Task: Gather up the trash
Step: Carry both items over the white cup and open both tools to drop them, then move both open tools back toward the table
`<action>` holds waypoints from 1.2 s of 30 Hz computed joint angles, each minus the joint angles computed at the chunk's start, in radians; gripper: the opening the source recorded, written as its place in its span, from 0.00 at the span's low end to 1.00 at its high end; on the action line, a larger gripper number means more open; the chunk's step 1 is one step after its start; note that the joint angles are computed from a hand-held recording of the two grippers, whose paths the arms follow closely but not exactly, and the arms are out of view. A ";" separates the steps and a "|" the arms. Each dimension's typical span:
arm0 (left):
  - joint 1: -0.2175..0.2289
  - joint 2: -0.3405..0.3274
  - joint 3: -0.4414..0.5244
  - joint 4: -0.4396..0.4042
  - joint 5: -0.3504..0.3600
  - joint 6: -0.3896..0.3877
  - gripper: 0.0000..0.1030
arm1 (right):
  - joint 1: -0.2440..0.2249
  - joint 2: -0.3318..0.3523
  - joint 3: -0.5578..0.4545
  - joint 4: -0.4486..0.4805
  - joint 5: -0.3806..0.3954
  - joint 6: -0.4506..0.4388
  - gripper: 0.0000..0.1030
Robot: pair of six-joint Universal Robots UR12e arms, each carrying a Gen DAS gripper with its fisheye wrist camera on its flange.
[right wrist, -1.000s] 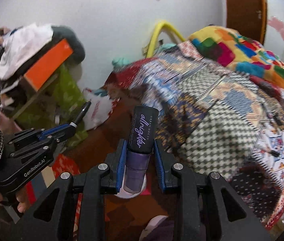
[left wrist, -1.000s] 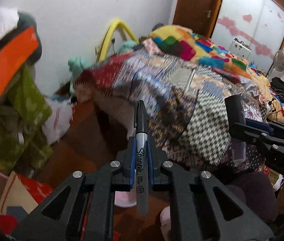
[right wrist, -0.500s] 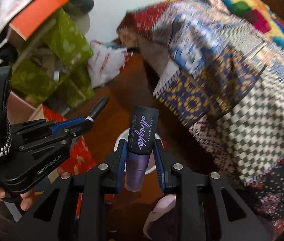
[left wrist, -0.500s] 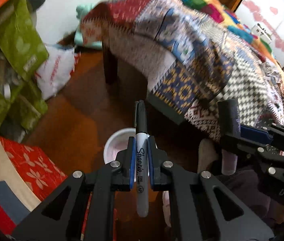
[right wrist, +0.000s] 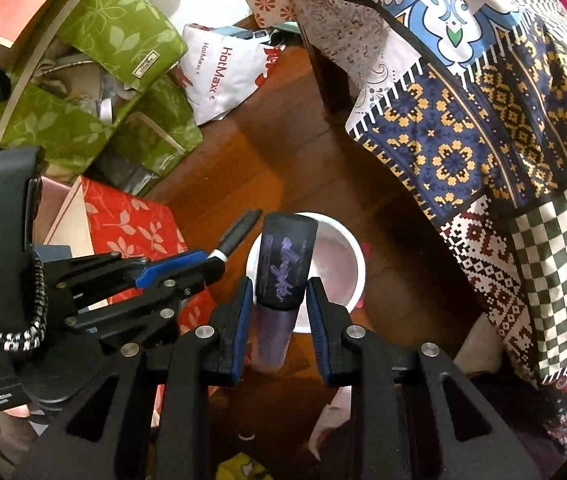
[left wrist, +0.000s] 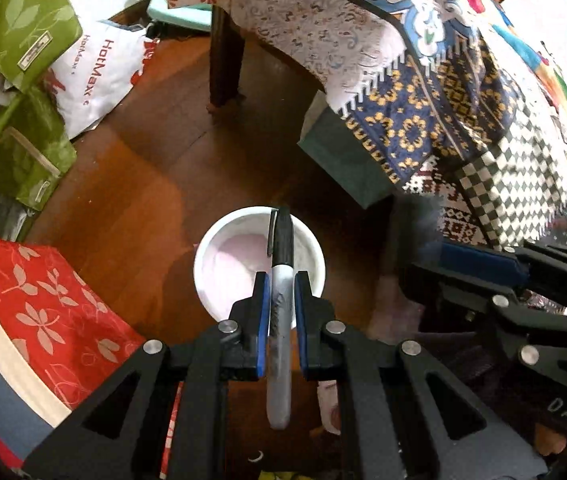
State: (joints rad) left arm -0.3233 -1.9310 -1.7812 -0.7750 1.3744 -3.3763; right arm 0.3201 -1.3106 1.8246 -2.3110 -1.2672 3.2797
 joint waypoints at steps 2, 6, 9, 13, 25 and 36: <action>-0.004 -0.001 0.003 -0.003 0.027 -0.007 0.15 | 0.003 0.003 -0.006 0.009 -0.014 -0.005 0.40; -0.005 0.010 -0.006 0.016 0.044 -0.009 0.21 | 0.003 0.000 -0.005 0.000 -0.040 0.005 0.45; -0.012 0.023 -0.011 0.029 0.073 -0.004 0.21 | -0.001 -0.015 0.004 -0.015 -0.049 0.007 0.45; -0.017 0.046 -0.019 0.056 0.086 -0.007 0.21 | -0.002 -0.043 0.019 -0.044 -0.076 0.007 0.45; -0.056 0.130 -0.034 0.176 0.152 -0.018 0.21 | -0.004 -0.162 0.088 -0.174 -0.169 0.004 0.45; -0.122 0.179 -0.008 0.289 0.199 -0.009 0.21 | -0.034 -0.312 0.182 -0.352 -0.271 0.036 0.45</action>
State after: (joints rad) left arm -0.4450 -1.7520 -1.7894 -0.4860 1.5737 -3.3850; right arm 0.2859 -1.6222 2.0062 -2.6633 -1.5381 3.3156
